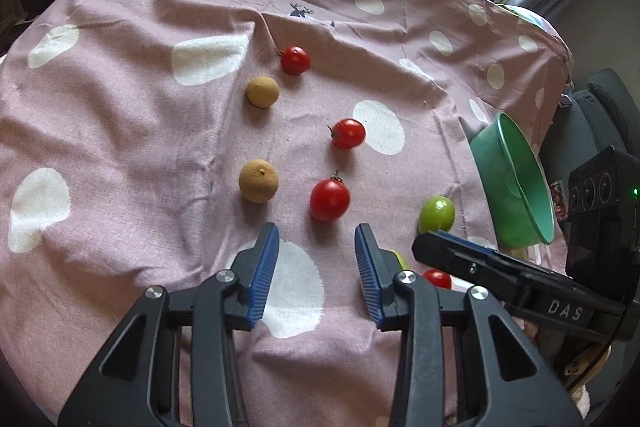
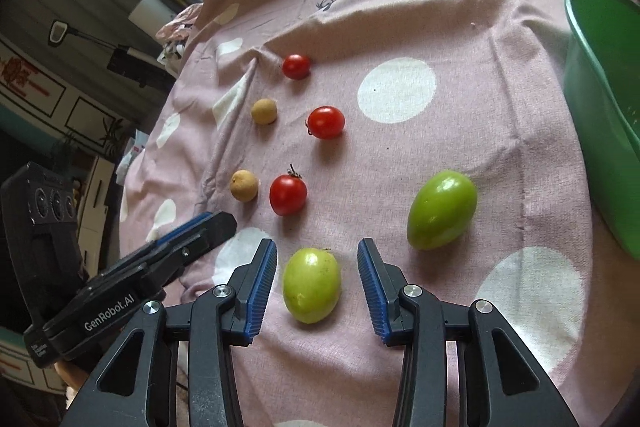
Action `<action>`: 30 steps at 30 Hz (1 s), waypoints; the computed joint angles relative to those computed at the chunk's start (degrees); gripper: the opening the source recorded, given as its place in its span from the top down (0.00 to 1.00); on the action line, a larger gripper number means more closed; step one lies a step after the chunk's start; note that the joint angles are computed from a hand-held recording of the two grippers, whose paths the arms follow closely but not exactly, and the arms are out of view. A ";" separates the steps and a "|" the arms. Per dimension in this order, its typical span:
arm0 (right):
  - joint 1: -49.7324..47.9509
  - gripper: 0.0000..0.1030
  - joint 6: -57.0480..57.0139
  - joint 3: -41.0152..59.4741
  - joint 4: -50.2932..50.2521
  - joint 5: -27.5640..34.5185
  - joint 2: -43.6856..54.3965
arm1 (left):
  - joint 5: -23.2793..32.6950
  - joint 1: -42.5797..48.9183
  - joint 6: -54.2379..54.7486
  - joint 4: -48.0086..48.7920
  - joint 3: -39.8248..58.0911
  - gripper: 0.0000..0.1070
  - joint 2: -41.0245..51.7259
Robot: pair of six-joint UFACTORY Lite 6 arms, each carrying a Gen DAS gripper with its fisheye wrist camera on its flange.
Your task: Organize fruits
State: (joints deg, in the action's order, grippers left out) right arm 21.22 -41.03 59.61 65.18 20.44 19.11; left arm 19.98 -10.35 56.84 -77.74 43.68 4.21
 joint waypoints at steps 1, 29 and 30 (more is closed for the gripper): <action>-0.54 0.59 -2.23 -0.69 2.82 0.02 -0.66 | 1.32 -0.10 0.46 -0.49 0.23 0.65 0.32; -1.33 0.71 -0.64 3.01 2.31 5.83 5.31 | 2.10 -9.21 -3.26 4.39 5.08 0.67 7.90; -1.32 0.71 -0.67 3.12 2.31 5.91 5.44 | 1.84 -9.37 -3.67 4.84 5.17 0.67 7.94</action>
